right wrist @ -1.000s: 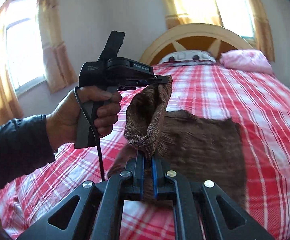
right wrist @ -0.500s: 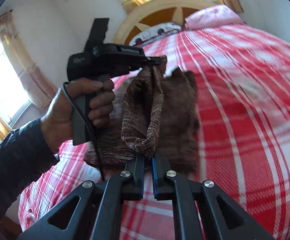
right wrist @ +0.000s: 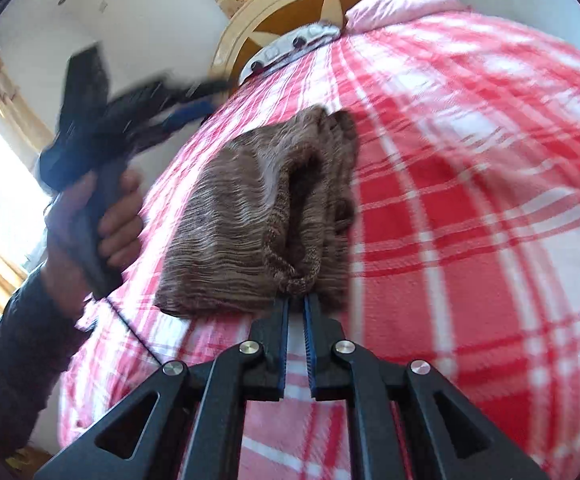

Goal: Fold small clothes

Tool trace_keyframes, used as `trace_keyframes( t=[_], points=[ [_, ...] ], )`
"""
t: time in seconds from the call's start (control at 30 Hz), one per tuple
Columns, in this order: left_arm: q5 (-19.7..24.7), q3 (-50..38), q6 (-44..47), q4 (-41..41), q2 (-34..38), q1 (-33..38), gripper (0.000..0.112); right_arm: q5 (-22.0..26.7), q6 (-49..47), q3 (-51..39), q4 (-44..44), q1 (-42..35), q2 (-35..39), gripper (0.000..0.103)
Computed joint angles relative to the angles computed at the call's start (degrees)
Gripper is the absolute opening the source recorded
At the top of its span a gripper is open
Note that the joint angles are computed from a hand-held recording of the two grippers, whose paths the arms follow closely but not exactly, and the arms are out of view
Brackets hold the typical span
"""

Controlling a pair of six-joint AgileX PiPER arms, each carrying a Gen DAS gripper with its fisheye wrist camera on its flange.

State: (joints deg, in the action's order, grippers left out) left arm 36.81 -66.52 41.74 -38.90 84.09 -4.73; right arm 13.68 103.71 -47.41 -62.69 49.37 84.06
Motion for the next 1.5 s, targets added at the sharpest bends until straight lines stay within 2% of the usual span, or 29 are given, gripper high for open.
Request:
trace_keyframes(
  t=[0.07, 0.13, 0.17, 0.23, 0.27, 0.3, 0.33, 0.37, 0.4, 0.47, 0.53, 0.57, 0.63, 0.7, 0.73, 0.8, 0.83, 0.9, 0.93, 0.97, 1.0, 1.03, 1.1, 1.2, 1.27, 1.3, 1.43, 1.47, 1.5],
  points=[
    [-3.2, 6.8, 1.3, 3.3, -4.1, 0.6, 0.071, 7.9, 2.1, -0.5, -2.5, 3.0, -1.6, 0.008],
    [-6.2, 11.9, 2.8, 4.7, -6.6, 1.0, 0.071, 12.9, 2.7, -2.1, -5.0, 5.1, -2.3, 0.008],
    [-7.3, 14.3, 4.2, 4.6, -7.3, 1.6, 0.071, 13.7, -0.3, -4.1, -4.1, 5.3, -2.1, 0.008],
    [-7.9, 16.4, 4.7, 4.6, -7.0, 2.3, 0.071, 10.5, -11.4, -9.4, 2.7, 3.1, 0.2, 0.024],
    [-7.8, 17.0, 3.9, 5.1, -6.2, 2.4, 0.071, 6.0, -17.1, -12.6, 6.7, 1.1, 2.6, 0.053],
    [-7.9, 17.7, 4.3, 4.8, -6.2, 2.7, 0.071, 2.6, -22.8, -14.5, 11.8, -0.8, 4.1, 0.072],
    [-9.1, 18.7, 5.1, 3.7, -6.2, 2.7, 0.072, -0.3, -28.6, -17.8, 17.5, -2.4, 7.0, 0.073],
    [-9.7, 19.6, 6.5, 1.8, -6.0, 3.0, 0.074, -0.9, -34.3, -20.9, 23.2, -3.4, 9.6, 0.073],
    [-9.8, 20.0, 7.7, 0.6, -5.8, 3.4, 0.074, 0.8, -40.0, -26.0, 27.8, -4.1, 13.8, 0.072],
    [-8.7, 19.5, 9.3, -1.7, -4.8, 4.5, 0.080, 10.5, -51.5, -35.4, 37.7, -5.5, 19.8, 0.071],
    [-7.7, 19.2, 10.1, -3.5, -4.0, 6.0, 0.087, 20.4, -57.3, -43.3, 45.5, -8.9, 25.8, 0.052],
    [-6.9, 19.3, 11.7, -5.5, -3.7, 7.1, 0.091, 22.2, -57.2, -43.9, 47.0, -10.2, 26.9, 0.046],
    [-5.6, 19.4, 13.8, -8.2, -3.2, 8.9, 0.096, 19.8, -58.0, -40.1, 49.0, -12.1, 25.5, 0.046],
    [-3.9, 18.3, 13.7, -9.2, -1.8, 9.9, 0.101, 16.0, -63.1, -36.8, 54.8, -13.6, 23.0, 0.046],
    [-2.5, 17.4, 13.4, -9.5, -0.6, 10.6, 0.102, 15.6, -64.1, -37.1, 55.3, -13.9, 22.6, 0.046],
    [-0.8, 17.3, 15.5, -11.6, -0.2, 11.8, 0.103, 14.5, -63.9, -38.9, 54.3, -13.7, 22.8, 0.046],
    [-1.0, 17.4, 15.5, -11.7, -0.3, 11.7, 0.103, 14.8, -66.6, -41.7, 56.7, -14.1, 24.1, 0.046],
    [-2.2, 17.7, 14.2, -10.5, -0.8, 10.6, 0.103, 18.3, -70.3, -49.7, 60.0, -15.2, 28.2, 0.046],
    [-2.5, 17.8, 13.7, -10.1, -0.9, 10.3, 0.103, 22.0, -70.9, -55.4, 59.4, -15.6, 31.5, 0.046],
    [-3.0, 17.9, 13.0, -9.5, -1.1, 9.8, 0.103, 25.5, -70.8, -61.1, 57.5, -15.7, 35.2, 0.038],
    [-3.2, 17.8, 12.9, -9.2, -1.1, 9.7, 0.103, 29.5, -71.6, -66.9, 58.0, -16.0, 38.5, 0.015],
    [-3.2, 17.8, 12.9, -9.3, -1.1, 9.6, 0.103, 33.9, -71.4, -72.3, 57.0, -16.1, 41.8, 0.006],
    [-3.6, 18.4, 12.8, -9.4, -1.5, 9.3, 0.103, 38.6, -69.4, -76.4, 51.9, -15.4, 44.5, 0.005],
    [-4.4, 19.2, 12.6, -8.6, -2.2, 9.0, 0.103, 35.6, -67.5, -70.9, 51.1, -16.1, 42.6, 0.005],
    [-4.1, 19.2, 13.0, -8.9, -2.1, 9.3, 0.103, 35.6, -66.4, -69.3, 50.3, -16.1, 41.5, 0.005],
    [-3.9, 19.2, 13.1, -9.0, -2.2, 9.5, 0.103, 36.4, -66.7, -69.7, 49.9, -16.0, 41.5, 0.005],
    [-3.9, 19.2, 13.3, -9.1, -2.1, 9.6, 0.103, 43.3, -64.9, -76.4, 39.4, -11.9, 43.2, 0.006],
    [-4.0, 19.2, 13.2, -9.0, -2.1, 9.6, 0.103, 43.6, -65.0, -77.2, 38.3, -10.7, 43.0, 0.007],
    [-4.1, 19.2, 13.0, -8.8, -2.1, 9.5, 0.103, 41.8, -66.2, -76.5, 39.2, -10.3, 42.2, 0.007]
  ],
)
